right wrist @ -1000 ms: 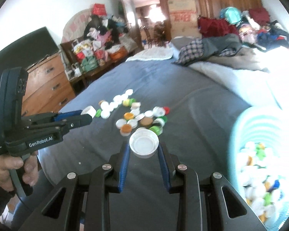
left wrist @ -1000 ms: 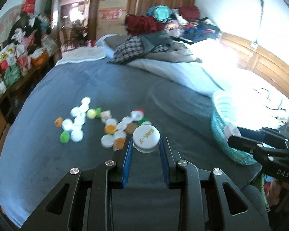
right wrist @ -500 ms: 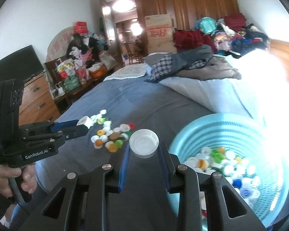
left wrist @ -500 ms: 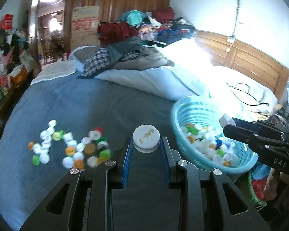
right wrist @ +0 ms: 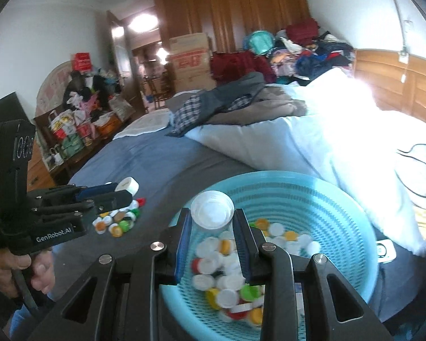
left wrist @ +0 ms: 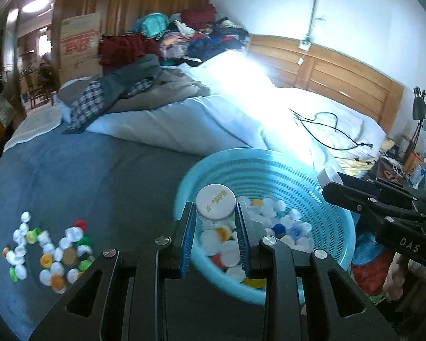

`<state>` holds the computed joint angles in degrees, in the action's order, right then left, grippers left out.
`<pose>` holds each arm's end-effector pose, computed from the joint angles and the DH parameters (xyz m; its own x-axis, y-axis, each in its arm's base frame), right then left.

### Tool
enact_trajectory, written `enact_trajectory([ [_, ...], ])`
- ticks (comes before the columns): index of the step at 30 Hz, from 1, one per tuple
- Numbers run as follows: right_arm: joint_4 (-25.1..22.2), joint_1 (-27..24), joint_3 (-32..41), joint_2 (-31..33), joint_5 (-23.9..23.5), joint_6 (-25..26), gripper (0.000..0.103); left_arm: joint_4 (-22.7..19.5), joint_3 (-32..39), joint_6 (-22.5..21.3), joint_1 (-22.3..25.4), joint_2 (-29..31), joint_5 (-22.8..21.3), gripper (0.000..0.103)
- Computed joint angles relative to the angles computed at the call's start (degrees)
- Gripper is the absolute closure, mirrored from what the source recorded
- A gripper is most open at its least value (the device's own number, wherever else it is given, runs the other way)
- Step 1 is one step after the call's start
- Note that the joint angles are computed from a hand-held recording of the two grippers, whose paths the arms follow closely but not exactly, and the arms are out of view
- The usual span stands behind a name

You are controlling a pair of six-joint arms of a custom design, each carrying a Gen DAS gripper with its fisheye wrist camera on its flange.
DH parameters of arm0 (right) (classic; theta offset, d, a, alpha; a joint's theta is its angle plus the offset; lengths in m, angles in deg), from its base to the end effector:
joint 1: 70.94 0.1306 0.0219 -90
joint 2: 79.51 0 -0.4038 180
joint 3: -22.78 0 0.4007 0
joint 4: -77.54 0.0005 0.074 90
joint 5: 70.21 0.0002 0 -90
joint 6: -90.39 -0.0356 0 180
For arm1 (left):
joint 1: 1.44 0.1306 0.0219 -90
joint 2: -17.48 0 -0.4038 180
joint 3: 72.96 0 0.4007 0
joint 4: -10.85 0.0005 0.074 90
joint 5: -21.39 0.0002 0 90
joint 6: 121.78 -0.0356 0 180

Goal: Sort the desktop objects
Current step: 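Carry both white caps over the blue basket and open both grippers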

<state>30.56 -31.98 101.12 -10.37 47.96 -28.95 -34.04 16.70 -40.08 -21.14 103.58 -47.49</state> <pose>0.2883 0.2109 0.5073 -0.5447 0.1150 -0.8307 0.0031 0.9908 0.1352 0.4425 -0.1726 0.4874 -0.5331 0.3339 -0.7774 0.6530 0.7466 -0.1271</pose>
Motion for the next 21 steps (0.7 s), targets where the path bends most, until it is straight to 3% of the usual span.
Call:
enact_trajectory([
  [8, -1.08, -3.26, -1.96, -2.59, -1.3, -0.89, 0.07, -1.67, 2.71, 0.34, -4.82, 3.18, -0.79, 0.079],
  [18, -0.89, -4.85, -3.29, -3.49, -2.22, -1.14, 0.07, -1.1, 2.64, 0.81, -6.08, 3.63, -1.54, 0.079],
  [20, -1.03, -4.96, -3.3, -3.57, -1.76, -1.32, 0.07, -0.65, 2.55, 1.04, -6.08, 3.68, -1.56, 0.063],
  [21, -1.05, -4.98, -3.35, -3.66, -1.47, -1.57, 0.063, 0.03, 2.26, 1.35, -6.06, 3.57, -1.98, 0.045],
])
